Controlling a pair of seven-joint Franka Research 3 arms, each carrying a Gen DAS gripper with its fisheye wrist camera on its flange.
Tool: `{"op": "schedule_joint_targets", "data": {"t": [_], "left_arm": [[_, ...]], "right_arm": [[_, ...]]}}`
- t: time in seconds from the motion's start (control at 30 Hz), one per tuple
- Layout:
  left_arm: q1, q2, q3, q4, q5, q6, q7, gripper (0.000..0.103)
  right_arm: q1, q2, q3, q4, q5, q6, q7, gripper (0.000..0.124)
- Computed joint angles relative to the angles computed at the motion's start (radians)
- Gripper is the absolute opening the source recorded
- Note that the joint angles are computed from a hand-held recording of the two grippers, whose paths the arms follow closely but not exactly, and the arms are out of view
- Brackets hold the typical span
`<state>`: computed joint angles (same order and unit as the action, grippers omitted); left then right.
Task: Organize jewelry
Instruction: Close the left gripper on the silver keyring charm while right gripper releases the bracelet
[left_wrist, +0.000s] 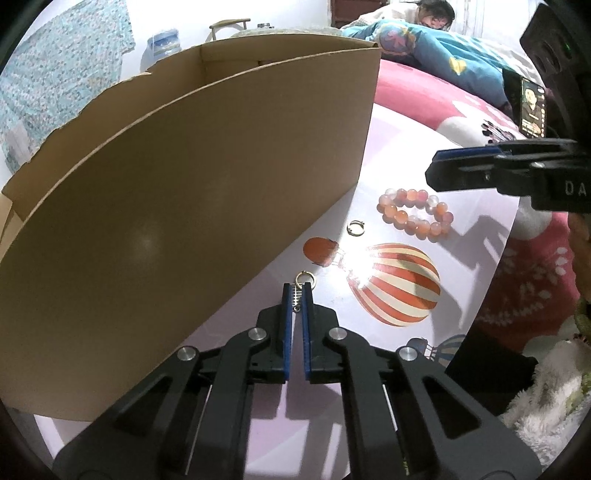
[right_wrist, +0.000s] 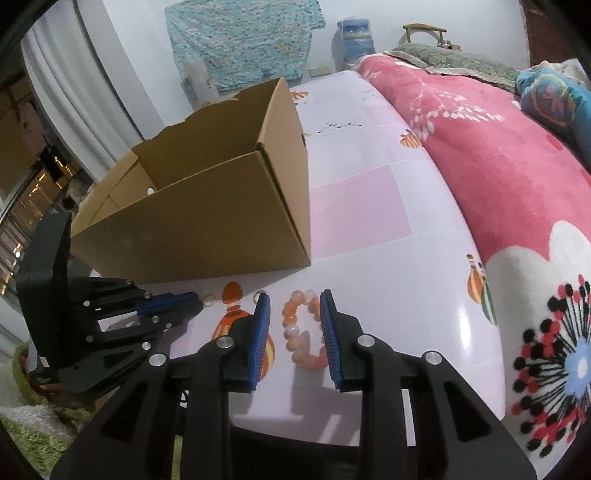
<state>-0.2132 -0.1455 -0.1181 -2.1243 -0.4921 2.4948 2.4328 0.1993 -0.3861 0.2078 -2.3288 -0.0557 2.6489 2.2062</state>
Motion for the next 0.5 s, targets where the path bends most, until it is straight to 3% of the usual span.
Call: {"op": "schedule_joint_targets", "data": {"t": [0.2,0.33,0.5], "left_arm": [[0.009,-0.017,0.010,-0.022,0.004,0.014,-0.025,0.004],[0.025,-0.029,0.024,-0.036,0.017,0.021,-0.061,0.004],[0.034,-0.040,0.035,-0.049,0.028,0.025,-0.091,0.004]], "right_arm": [[0.044,0.028,-0.016,0.019,0.048,0.014,-0.057,0.028],[0.075,0.090,-0.014,0.068,0.062,0.011,-0.119,0.044],[0.097,0.167,-0.014,0.128,0.038,0.010,-0.158,0.044]]}}
